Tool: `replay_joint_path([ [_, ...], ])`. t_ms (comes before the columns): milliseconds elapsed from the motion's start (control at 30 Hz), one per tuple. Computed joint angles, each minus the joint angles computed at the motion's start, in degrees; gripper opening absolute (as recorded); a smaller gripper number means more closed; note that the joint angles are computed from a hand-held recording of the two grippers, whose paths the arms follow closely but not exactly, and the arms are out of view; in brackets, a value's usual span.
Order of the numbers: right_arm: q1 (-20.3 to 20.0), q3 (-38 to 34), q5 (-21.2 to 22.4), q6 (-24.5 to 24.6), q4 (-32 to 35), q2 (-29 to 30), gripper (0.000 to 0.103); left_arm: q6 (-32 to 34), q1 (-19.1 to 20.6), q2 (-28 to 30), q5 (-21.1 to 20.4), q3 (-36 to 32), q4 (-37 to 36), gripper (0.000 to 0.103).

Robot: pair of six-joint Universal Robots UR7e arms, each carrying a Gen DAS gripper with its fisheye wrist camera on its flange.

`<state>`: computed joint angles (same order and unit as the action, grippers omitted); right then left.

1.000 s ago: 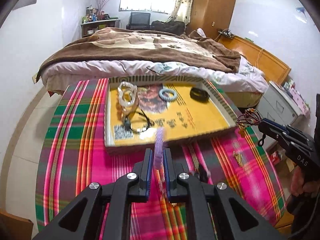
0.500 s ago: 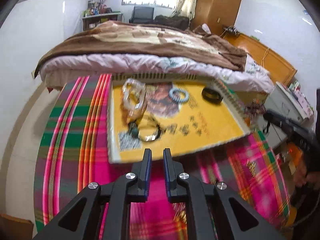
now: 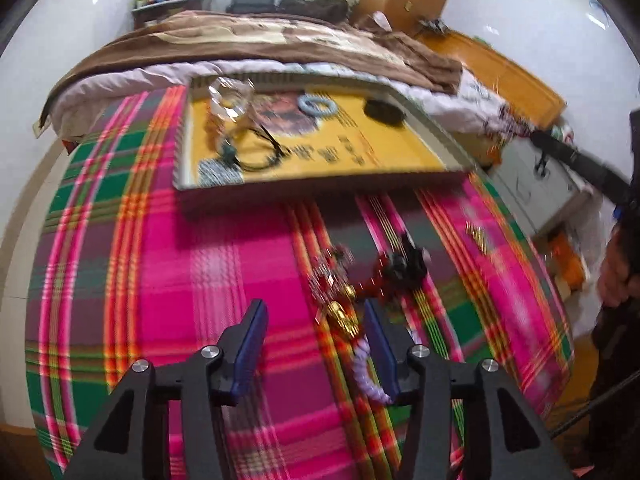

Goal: Organize jewelry
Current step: 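Carry the lavender tie with the left tool while the right tool carries the bracelet to the tray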

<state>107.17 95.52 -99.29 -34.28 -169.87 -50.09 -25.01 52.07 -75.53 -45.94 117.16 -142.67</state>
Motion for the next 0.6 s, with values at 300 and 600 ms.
replay_joint_path([
  [300, -0.27, 2.57, 0.12, -0.80, -1.18, -2.29, 0.016, -2.03, -1.70, 1.68, -0.04, 0.25, 3.92, 0.049],
  [600, -0.30, 3.13, 0.65, -0.85, -1.13, -2.53, 0.016, -3.21, -4.21, 3.68, 6.07, 0.20, 10.23, 0.033],
])
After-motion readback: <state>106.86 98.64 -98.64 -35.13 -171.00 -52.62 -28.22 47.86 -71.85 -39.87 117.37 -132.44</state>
